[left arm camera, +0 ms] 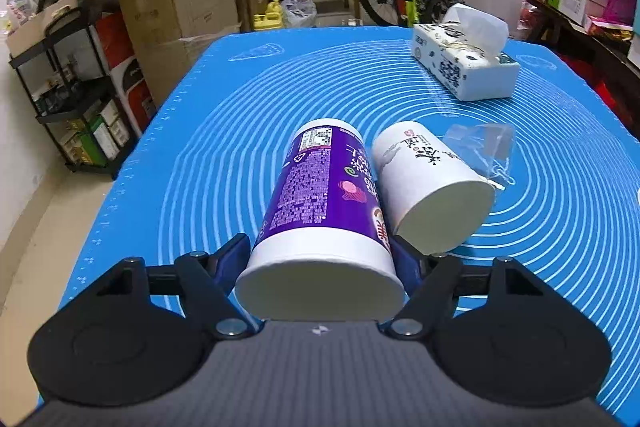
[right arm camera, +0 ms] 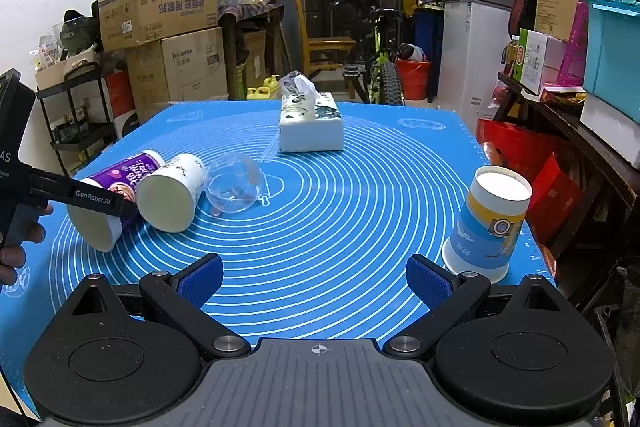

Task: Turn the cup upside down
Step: 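Lift the purple cup with the left tool and carry it toward the right tool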

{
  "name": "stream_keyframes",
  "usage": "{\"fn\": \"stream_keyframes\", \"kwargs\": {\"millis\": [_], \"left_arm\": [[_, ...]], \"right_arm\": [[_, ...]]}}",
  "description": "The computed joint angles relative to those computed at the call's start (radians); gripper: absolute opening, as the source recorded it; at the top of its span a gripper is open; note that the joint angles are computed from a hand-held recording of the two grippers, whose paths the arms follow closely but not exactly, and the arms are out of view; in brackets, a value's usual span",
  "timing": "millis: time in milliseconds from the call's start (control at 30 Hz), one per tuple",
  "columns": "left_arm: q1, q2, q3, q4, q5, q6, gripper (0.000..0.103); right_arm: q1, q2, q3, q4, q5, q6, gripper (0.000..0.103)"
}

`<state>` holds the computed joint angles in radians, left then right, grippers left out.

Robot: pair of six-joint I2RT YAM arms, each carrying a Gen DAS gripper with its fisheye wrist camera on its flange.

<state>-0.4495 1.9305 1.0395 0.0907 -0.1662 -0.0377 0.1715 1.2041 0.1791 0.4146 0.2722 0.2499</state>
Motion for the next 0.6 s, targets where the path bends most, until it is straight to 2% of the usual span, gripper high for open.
{"fn": "stream_keyframes", "kwargs": {"millis": [400, 600], "left_arm": [[-0.040, -0.186, -0.202, 0.075, -0.034, -0.054, 0.075], [-0.090, -0.288, -0.310, 0.102, -0.056, -0.104, 0.075]], "right_arm": [[-0.001, -0.095, -0.021, -0.064, -0.010, 0.007, 0.098], [0.011, -0.233, -0.042, -0.173, 0.002, 0.015, 0.098]]}}
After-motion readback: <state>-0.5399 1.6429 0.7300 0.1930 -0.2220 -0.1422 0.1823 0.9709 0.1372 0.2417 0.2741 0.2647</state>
